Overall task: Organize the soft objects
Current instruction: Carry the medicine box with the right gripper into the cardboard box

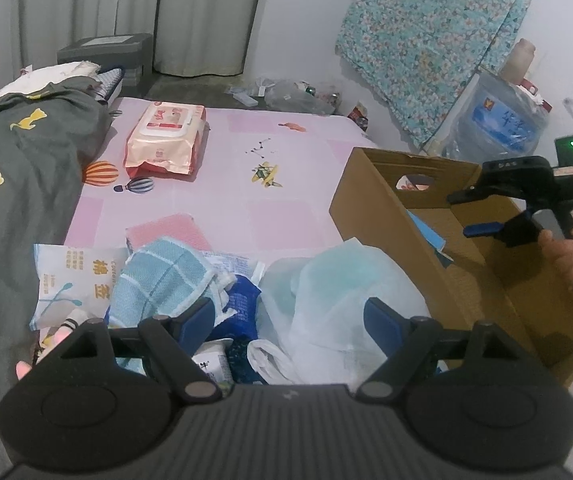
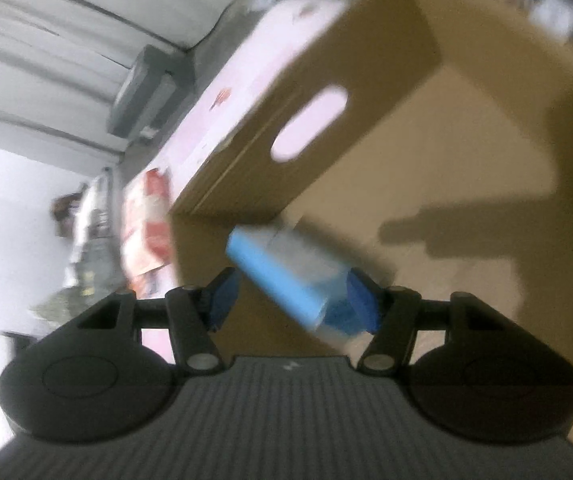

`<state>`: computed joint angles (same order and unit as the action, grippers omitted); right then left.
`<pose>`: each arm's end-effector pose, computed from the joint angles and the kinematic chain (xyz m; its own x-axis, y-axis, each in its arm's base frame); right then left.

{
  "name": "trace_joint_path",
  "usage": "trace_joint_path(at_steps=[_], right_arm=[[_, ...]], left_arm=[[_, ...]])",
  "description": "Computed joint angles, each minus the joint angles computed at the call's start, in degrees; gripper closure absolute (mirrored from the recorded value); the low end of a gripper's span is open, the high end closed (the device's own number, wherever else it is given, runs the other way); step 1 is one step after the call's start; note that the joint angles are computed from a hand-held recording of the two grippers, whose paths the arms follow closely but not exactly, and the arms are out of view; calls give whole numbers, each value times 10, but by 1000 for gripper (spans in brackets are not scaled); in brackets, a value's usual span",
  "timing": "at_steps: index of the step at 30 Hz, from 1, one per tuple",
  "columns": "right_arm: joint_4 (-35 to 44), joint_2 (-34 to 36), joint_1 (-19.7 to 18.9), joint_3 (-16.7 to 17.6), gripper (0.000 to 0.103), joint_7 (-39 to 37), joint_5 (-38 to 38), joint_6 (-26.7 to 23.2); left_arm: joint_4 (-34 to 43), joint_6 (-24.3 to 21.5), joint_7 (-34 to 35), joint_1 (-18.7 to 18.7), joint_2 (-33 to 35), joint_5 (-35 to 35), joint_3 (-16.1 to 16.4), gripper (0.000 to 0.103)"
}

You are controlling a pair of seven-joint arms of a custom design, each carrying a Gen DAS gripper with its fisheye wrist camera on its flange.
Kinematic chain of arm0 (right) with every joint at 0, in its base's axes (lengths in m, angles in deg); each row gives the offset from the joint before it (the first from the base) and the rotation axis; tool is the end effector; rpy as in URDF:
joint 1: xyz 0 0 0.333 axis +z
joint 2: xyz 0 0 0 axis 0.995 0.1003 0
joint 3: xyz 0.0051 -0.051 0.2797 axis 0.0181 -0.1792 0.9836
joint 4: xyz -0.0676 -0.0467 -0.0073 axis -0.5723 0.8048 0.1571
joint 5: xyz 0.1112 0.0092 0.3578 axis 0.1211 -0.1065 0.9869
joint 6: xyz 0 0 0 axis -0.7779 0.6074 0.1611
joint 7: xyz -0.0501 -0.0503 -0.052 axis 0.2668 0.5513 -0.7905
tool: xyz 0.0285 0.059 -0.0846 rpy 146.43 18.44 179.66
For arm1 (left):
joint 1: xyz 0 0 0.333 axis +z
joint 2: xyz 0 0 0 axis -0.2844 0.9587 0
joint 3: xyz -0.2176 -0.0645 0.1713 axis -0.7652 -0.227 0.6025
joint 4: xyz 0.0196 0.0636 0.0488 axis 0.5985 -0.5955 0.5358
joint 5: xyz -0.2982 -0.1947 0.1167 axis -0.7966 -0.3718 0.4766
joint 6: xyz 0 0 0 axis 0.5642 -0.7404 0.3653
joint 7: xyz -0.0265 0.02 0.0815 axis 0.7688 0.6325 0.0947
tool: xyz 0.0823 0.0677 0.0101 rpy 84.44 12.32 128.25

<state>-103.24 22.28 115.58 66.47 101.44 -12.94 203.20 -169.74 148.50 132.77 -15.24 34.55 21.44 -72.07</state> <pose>0.5635 0.4071 0.3356 -0.2441 -0.7896 -0.5630 -0.8488 0.4547 -0.2697 0.3684 -0.2128 0.3669 -0.1019 -0.9740 0.2024 -0.7545 -0.0569 -0.6538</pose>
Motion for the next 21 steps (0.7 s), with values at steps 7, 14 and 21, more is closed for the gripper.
trace_joint_path(at_steps=[7,14,21], right_arm=[[105,70,6,1,50,-23,-31,-96],[166,112,26,10,55,-74,-23,-135],[201,117,71,-34,59,-71,-82,-181]], left_arm=[[2,-7,-4,-3,2,4,3,20],[7,-11,-14,2,6,14,1,20],[8,-9,-15,-3,15,18,8,20]])
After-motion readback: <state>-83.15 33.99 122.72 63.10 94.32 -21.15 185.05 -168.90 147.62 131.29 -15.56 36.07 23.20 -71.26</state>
